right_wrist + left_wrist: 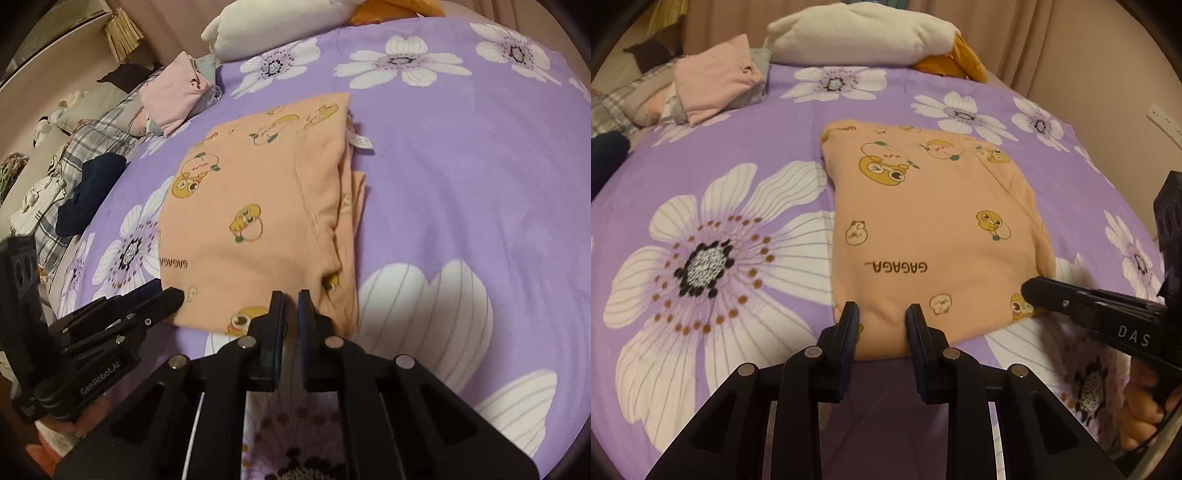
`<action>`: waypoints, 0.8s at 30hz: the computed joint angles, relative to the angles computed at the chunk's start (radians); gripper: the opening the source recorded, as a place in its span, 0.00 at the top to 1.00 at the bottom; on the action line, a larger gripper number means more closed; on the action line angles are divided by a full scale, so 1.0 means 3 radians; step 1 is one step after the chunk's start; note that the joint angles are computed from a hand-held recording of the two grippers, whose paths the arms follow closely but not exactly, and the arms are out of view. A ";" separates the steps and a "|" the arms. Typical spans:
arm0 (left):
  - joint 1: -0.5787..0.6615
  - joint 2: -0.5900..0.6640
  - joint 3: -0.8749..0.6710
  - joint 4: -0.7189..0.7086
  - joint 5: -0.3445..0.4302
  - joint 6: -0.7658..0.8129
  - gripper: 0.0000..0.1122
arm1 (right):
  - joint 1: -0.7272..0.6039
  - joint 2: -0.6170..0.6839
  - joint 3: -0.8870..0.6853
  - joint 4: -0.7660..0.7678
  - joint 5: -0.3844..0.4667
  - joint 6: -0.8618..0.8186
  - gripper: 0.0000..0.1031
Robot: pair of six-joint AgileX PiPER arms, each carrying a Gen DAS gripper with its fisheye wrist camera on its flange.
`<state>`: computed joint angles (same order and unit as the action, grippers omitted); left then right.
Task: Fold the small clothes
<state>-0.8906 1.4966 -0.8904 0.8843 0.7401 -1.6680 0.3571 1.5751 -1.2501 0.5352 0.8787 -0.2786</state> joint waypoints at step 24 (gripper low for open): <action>-0.0647 -0.0008 -0.0394 0.0129 0.0961 -0.0353 0.77 | -0.0319 -0.1199 0.0870 0.0173 0.0276 -0.0104 0.84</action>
<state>-1.0847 1.4943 -1.0086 0.9230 1.0285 -1.7737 0.2613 1.2154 -0.9892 0.5872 0.9616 -0.3099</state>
